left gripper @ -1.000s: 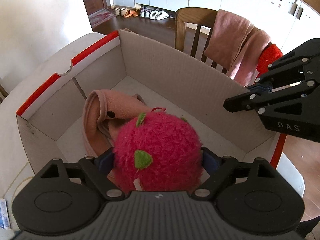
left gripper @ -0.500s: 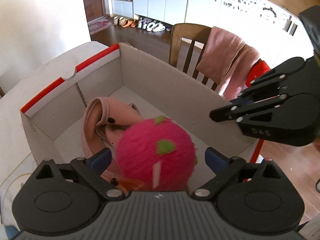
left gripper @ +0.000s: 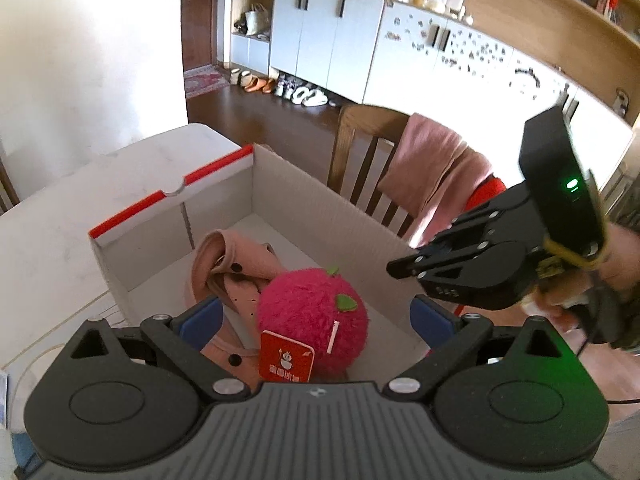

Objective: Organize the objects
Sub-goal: 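Lower the ball onto the garment and open the left tool, then return the left tool to the table and grasp the brown beaded bracelet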

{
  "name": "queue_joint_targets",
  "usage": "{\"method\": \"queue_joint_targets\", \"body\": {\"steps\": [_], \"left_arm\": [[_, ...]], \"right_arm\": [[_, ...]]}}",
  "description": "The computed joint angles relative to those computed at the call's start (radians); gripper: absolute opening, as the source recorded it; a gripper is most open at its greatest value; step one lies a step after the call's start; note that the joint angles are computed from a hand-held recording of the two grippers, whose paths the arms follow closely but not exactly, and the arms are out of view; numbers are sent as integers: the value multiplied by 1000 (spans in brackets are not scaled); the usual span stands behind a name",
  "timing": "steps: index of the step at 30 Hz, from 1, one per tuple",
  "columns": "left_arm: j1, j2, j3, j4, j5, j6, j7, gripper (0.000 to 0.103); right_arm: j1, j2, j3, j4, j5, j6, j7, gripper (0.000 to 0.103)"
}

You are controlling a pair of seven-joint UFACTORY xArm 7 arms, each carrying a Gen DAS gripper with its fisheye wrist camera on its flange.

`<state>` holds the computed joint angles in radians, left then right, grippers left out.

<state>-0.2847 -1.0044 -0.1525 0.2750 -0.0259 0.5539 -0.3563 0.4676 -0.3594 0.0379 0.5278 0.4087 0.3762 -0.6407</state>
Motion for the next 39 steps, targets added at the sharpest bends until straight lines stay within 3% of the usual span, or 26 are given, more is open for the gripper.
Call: {"method": "queue_joint_targets", "body": {"steps": [8,18,23,27,33,39], "left_arm": [[42,-240,-4,-37,31,156,-16,100],[224,-591,73,-101,103,451,12,100],[277,-711,86,-158,119,560,48,100],[264,-793,57,-232,106,622,52,100],[175,-848,-16,-333,96,664,3,100],[88,-823,-53,-384,111,612,-93,100]], "right_arm": [[-7,-2,12,-3,-23,-4,18,3],[-10,0,18,1,-52,1,41,3],[-16,3,28,4,-73,-2,59,3],[-19,3,32,3,-87,-4,73,4],[-25,1,43,1,-116,-8,104,4],[-23,-2,41,0,-131,-6,120,4]]}}
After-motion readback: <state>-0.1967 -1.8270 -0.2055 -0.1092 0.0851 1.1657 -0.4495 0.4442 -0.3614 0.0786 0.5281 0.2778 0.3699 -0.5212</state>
